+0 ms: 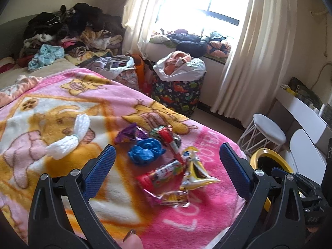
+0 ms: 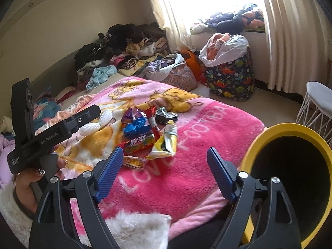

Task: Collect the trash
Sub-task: 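Move both open tools back over the remaining wrappers on the blanket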

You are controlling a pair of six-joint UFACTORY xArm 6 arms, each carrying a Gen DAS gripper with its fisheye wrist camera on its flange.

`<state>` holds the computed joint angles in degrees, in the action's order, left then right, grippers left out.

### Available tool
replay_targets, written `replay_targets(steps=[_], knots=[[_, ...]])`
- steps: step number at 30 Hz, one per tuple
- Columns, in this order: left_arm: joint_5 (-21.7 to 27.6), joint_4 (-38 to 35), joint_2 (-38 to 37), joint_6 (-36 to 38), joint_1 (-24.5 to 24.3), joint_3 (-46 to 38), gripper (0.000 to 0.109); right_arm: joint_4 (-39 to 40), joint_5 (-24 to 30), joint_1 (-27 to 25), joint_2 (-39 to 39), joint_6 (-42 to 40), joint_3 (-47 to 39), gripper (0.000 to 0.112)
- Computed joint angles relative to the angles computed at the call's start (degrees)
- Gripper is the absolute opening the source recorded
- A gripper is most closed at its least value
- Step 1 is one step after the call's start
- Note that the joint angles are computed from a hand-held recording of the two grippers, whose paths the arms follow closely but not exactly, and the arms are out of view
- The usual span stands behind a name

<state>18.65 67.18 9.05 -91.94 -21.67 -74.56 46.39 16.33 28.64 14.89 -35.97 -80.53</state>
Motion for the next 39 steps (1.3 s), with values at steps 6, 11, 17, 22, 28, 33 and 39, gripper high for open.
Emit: replay_targets(steps=[6,11,17,22,28,33,39], knots=[[1.09,1.89,-1.84,-2.71,1.31,2.15,0.092,-4.46,1.56,0.79,2.92,3.55,-3.32,0.08],[2.48,3.0,-3.11,-4.53,2.1,3.55,0.092,-7.1,2.93,1.06,5.51,5.6,-5.96,0.08],[4.08,4.16,-5.1,-7.11,3.67,6.27,0.092,-10.09,4.73,0.87,8.96,8.76,-9.69,0.08],[5.01,4.42,-6.25,-8.94,5.47,8.39,0.092,-14.13,7.08,0.17,12.55,13.31,-13.77,0.08],[5.73,4.1,-7.08,-10.11,7.3,10.47,0.092,-17.05,11.94,-0.79,18.01,18.38,-20.85,0.08],[6.11,4.25,-7.08,-11.12,8.86,11.37,0.092,-17.99,16.17,-1.14,22.99,20.82,-27.63,0.08],[5.2,3.17,-5.66,-12.25,10.92,11.09,0.092,-18.29,21.35,-1.56,28.3,22.59,-35.39,0.074]])
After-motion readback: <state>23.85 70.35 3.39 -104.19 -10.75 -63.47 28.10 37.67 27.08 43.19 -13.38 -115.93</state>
